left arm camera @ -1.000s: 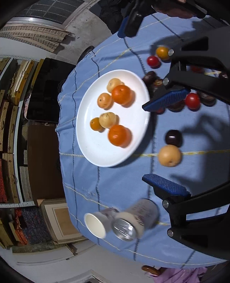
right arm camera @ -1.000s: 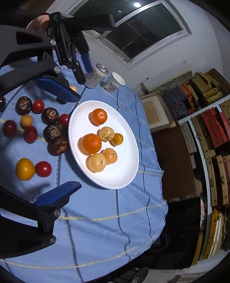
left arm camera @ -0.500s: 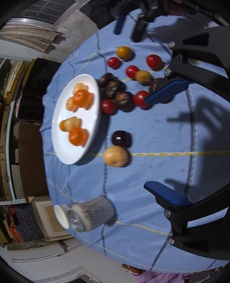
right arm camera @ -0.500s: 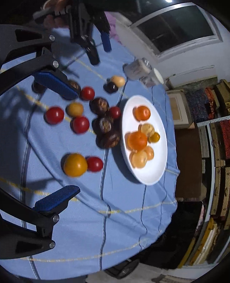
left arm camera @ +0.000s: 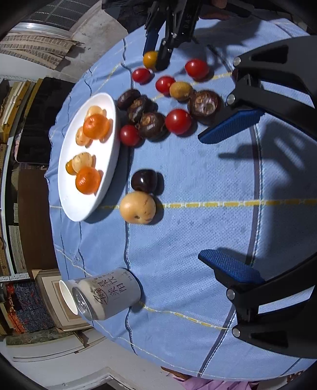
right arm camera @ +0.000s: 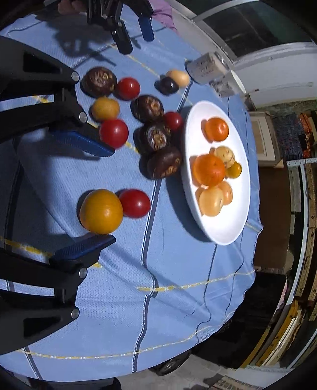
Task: Organize fruits
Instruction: 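Withdraw both grippers from the plate toward the remaining fruits, then grasp the speckled pear with the left gripper while the right gripper grasps the yellow tomato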
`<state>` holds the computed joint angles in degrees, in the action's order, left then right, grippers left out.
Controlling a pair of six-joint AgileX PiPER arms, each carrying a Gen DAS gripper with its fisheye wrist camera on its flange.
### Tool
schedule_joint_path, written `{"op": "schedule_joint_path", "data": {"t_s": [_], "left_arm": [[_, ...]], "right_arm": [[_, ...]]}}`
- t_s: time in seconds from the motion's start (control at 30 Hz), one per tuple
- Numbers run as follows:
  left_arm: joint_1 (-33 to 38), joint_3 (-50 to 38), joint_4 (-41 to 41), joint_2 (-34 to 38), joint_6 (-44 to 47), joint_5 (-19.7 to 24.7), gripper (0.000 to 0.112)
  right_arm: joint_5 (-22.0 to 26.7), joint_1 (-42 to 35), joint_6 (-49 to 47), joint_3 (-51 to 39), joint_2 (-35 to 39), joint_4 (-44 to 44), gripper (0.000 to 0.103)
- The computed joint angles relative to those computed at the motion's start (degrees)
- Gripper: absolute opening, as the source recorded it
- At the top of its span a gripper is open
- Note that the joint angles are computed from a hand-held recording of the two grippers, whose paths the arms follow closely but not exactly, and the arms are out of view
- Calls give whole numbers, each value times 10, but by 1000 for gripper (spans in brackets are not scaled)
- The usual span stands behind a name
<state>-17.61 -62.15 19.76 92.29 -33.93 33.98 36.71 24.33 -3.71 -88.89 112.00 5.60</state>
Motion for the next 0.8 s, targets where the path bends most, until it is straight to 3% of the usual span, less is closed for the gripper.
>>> {"op": "schedule_joint_path", "data": {"t_s": [0.07, 0.2, 0.3, 0.47, 0.8], "left_arm": [[8, -6, -2, 9, 4, 0, 86], [16, -28, 7, 31, 6, 11, 86], [24, -52, 9, 51, 15, 20, 86], [42, -90, -21, 89, 70, 30, 64], [58, -166, -32, 145, 119, 49, 65]], "right_arm": [[12, -8, -10, -11, 17, 13, 47], [-16, -13, -21, 2, 16, 30, 38], [-33, -29, -63, 10, 17, 94, 38], [-37, -53, -142, 25, 14, 202, 38], [-21, -50, -219, 35, 5, 268, 38]]}}
